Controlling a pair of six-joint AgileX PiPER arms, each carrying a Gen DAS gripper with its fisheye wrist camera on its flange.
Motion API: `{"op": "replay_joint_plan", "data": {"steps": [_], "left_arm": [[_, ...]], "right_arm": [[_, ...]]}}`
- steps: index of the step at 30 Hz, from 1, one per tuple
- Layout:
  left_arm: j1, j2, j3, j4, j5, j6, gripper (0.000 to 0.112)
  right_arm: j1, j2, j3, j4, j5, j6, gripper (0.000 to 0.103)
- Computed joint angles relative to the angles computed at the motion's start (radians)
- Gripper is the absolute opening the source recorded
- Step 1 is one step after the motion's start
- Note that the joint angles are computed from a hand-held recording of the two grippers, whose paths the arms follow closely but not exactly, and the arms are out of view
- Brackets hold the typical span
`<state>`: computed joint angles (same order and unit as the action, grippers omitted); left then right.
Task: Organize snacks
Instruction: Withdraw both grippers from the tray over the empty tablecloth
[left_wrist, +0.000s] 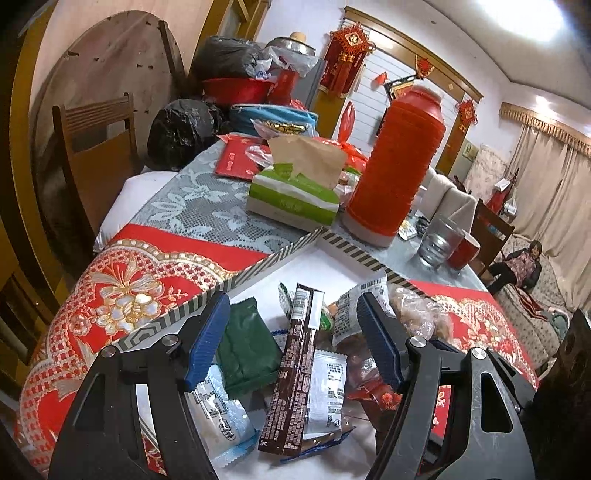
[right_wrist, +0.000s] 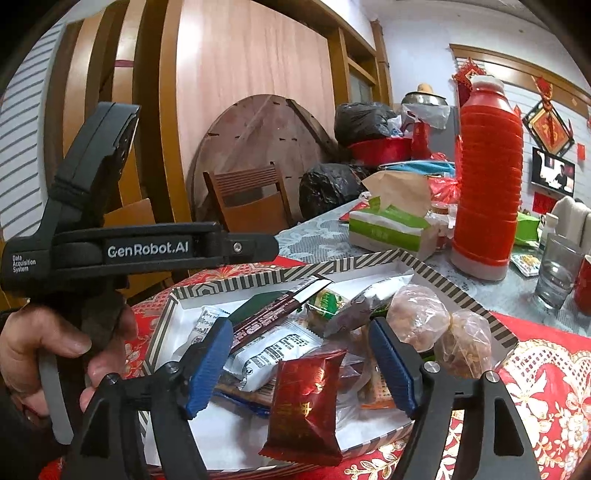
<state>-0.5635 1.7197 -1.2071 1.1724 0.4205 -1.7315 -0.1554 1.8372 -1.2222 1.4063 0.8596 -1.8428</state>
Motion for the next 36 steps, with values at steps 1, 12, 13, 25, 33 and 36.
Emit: {"op": "replay_joint_plan", "data": {"steps": [1, 12, 13, 25, 33, 36], "left_arm": [[-0.001, -0.003, 0.006, 0.022, -0.004, -0.026, 0.072], [0.008, -0.009, 0.009, 0.011, -0.076, -0.018, 0.086], [0.008, -0.005, 0.006, -0.001, -0.082, -0.004, 0.087], [-0.138, 0.035, -0.066, 0.129, 0.035, -0.175, 0.089], [-0.314, 0.395, -0.628, -0.547, 0.149, 0.605, 0.089], [-0.338, 0.588, -0.928, -0.705, 0.299, 0.798, 0.089]], "right_arm": [[0.002, -0.004, 0.006, 0.005, -0.005, -0.01, 0.075], [0.0, -0.031, 0.047, 0.062, -0.041, -0.056, 0.075], [-0.003, -0.036, 0.054, 0.075, -0.047, -0.062, 0.075], [-0.351, -0.063, -0.085, -0.02, 0.116, 0.155, 0.08], [-0.565, 0.215, -0.477, -0.291, 0.067, 0.479, 0.081], [-0.611, 0.353, -0.666, -0.344, 0.134, 0.626, 0.081]]}}
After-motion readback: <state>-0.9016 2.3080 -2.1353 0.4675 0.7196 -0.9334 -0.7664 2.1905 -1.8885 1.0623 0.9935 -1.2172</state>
